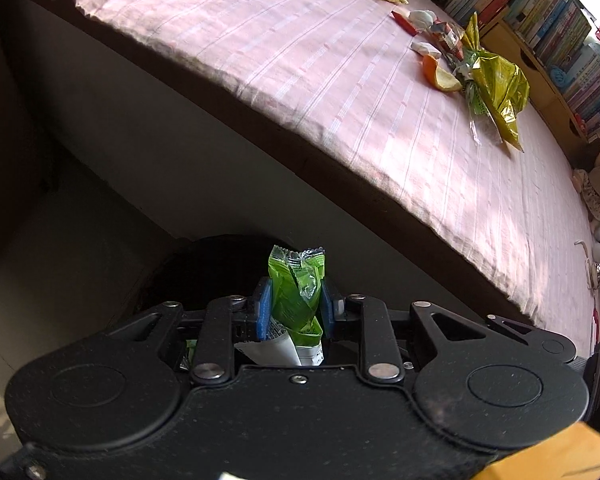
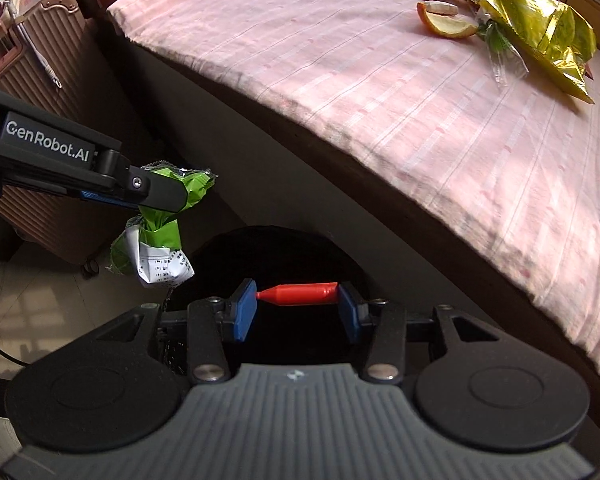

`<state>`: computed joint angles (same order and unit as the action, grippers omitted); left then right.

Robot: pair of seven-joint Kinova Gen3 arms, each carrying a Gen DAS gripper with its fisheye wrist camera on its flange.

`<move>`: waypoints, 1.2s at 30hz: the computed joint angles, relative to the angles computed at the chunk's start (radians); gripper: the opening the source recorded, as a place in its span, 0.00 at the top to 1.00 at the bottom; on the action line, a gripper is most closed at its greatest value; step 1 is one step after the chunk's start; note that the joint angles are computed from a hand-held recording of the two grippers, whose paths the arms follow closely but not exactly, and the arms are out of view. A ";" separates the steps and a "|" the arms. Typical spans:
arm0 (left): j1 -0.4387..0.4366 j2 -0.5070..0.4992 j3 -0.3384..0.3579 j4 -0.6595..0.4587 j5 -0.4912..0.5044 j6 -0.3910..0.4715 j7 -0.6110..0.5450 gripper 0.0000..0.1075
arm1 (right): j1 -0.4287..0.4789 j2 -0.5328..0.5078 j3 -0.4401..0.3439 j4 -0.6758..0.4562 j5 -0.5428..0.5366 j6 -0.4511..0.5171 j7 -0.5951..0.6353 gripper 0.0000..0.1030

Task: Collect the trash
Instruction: 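Carry both items to the trash bin and open both grippers over it, then raise both open grippers back over the bed, then grasp the gold foil bag with the right gripper while the left gripper grasps the orange peel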

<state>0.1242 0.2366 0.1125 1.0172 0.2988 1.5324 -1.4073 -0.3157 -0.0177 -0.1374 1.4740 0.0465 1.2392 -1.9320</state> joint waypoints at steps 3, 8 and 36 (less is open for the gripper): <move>0.009 0.015 0.002 -0.016 -0.011 0.016 0.009 0.74 | -0.002 0.009 0.000 0.005 0.000 -0.013 0.025 0.37; 0.010 0.004 0.000 -0.020 -0.020 0.014 0.004 0.49 | 0.005 0.008 0.008 0.004 -0.012 -0.018 0.046 0.23; 0.049 0.002 -0.027 -0.600 -0.197 0.170 0.064 0.17 | 0.052 0.029 0.039 -0.376 0.195 0.063 -0.168 0.14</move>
<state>0.1737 0.2390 0.0858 0.4175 0.1018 1.7027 -1.3432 -0.2639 0.0113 -0.0982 1.0980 0.2414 1.3020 -2.1002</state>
